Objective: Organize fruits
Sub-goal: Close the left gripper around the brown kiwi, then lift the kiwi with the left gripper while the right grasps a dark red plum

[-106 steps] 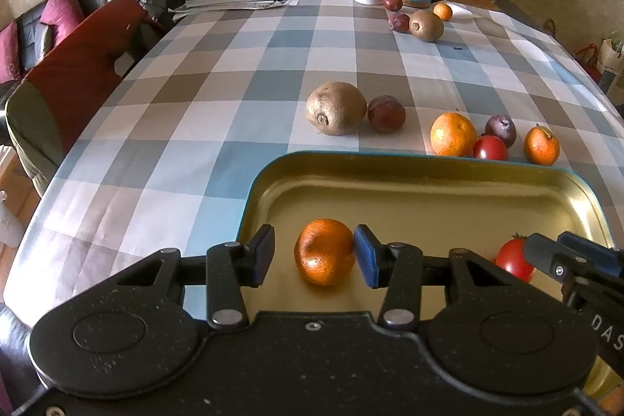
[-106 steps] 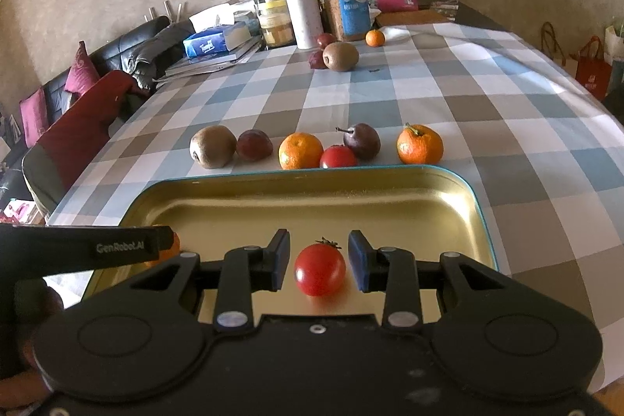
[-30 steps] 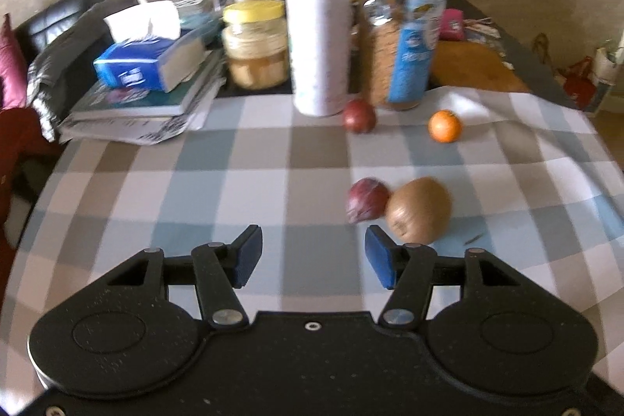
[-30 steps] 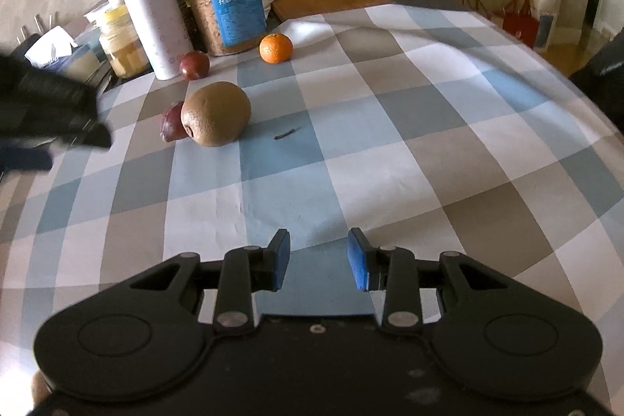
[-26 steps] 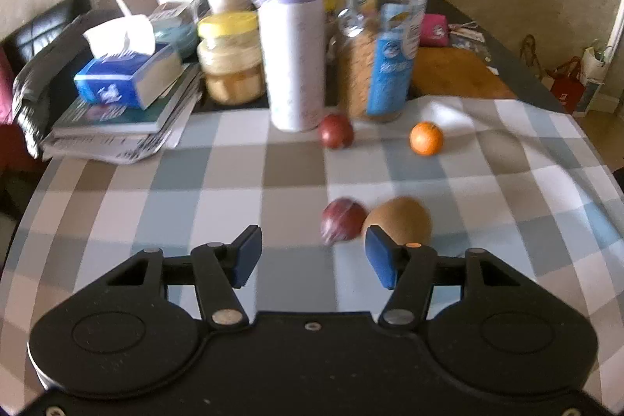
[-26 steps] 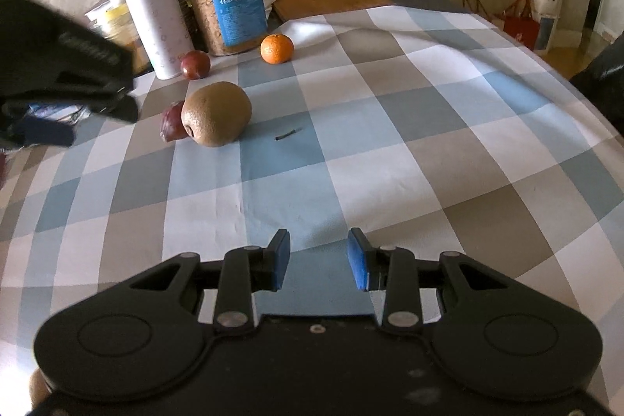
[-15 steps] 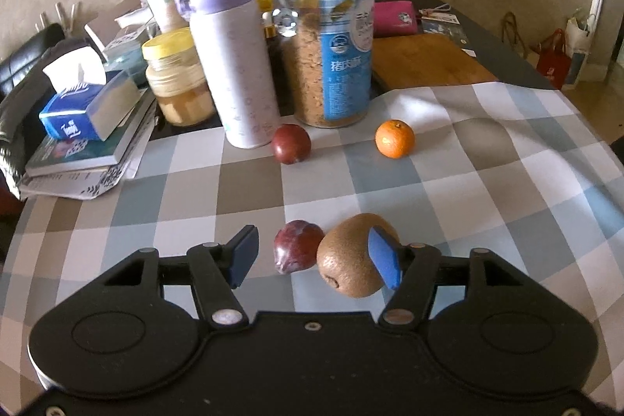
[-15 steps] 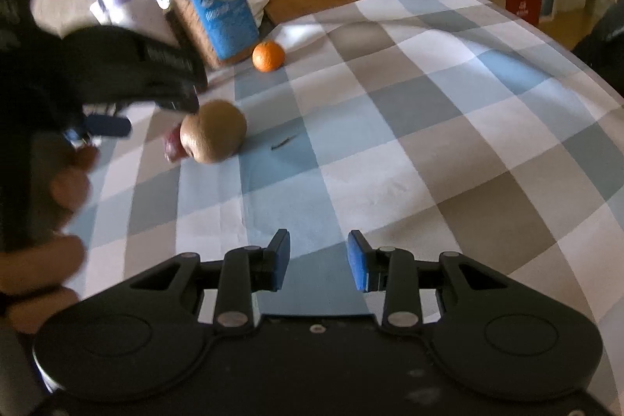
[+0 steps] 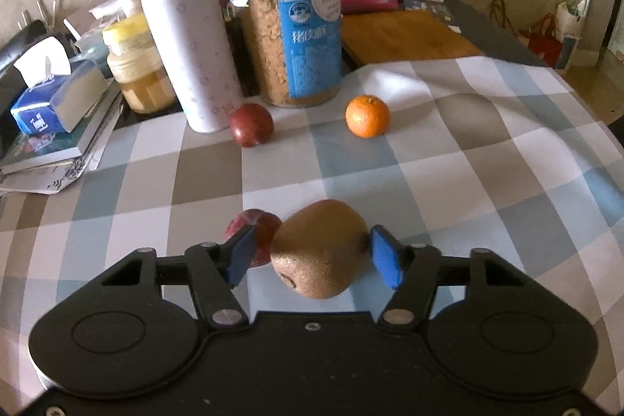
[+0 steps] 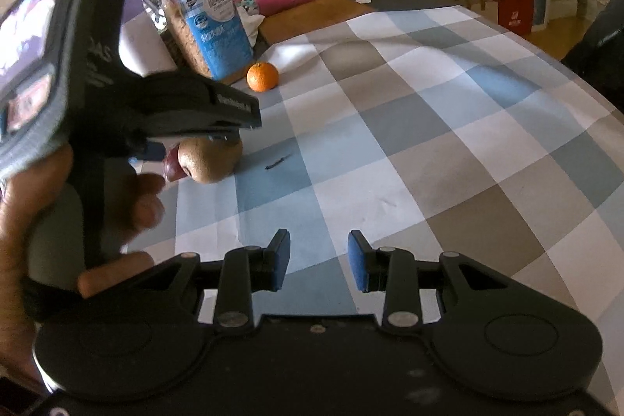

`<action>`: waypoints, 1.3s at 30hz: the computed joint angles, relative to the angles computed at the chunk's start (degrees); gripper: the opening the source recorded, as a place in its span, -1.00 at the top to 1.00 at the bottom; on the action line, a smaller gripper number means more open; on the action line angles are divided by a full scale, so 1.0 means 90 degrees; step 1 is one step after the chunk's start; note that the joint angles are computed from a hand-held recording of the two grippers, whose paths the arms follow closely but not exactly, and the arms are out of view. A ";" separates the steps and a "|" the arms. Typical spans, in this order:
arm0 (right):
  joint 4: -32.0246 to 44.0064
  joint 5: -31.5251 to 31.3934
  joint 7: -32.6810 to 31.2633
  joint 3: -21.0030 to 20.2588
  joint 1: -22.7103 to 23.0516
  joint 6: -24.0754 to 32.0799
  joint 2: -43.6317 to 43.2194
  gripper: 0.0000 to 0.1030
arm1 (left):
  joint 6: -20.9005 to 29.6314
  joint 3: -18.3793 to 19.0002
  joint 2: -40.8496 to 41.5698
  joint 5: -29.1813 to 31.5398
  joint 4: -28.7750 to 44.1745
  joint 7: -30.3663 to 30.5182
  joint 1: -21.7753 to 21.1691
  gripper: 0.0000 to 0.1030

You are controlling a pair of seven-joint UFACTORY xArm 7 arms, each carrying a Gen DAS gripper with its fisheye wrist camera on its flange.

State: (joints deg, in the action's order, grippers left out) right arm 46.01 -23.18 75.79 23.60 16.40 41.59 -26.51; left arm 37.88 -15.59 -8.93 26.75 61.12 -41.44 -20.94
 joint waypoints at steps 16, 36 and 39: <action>-0.0093 0.0029 0.0145 -0.0048 -0.0078 0.0012 0.0006 0.30 | 0.1035 -0.0201 -0.1942 -0.0887 -0.1301 -0.0760 0.0375 -0.13; -0.0067 -0.0235 -0.0184 -0.0051 0.0142 -0.0565 0.0195 0.30 | 0.0246 0.0066 -0.3187 -0.1844 -0.2522 -0.0429 0.0688 -0.15; -0.0066 -0.0080 -0.0304 -0.0075 0.0192 -0.0684 0.0264 0.30 | 0.0150 0.0196 -0.3280 -0.2147 -0.2625 -0.0331 0.0671 -0.15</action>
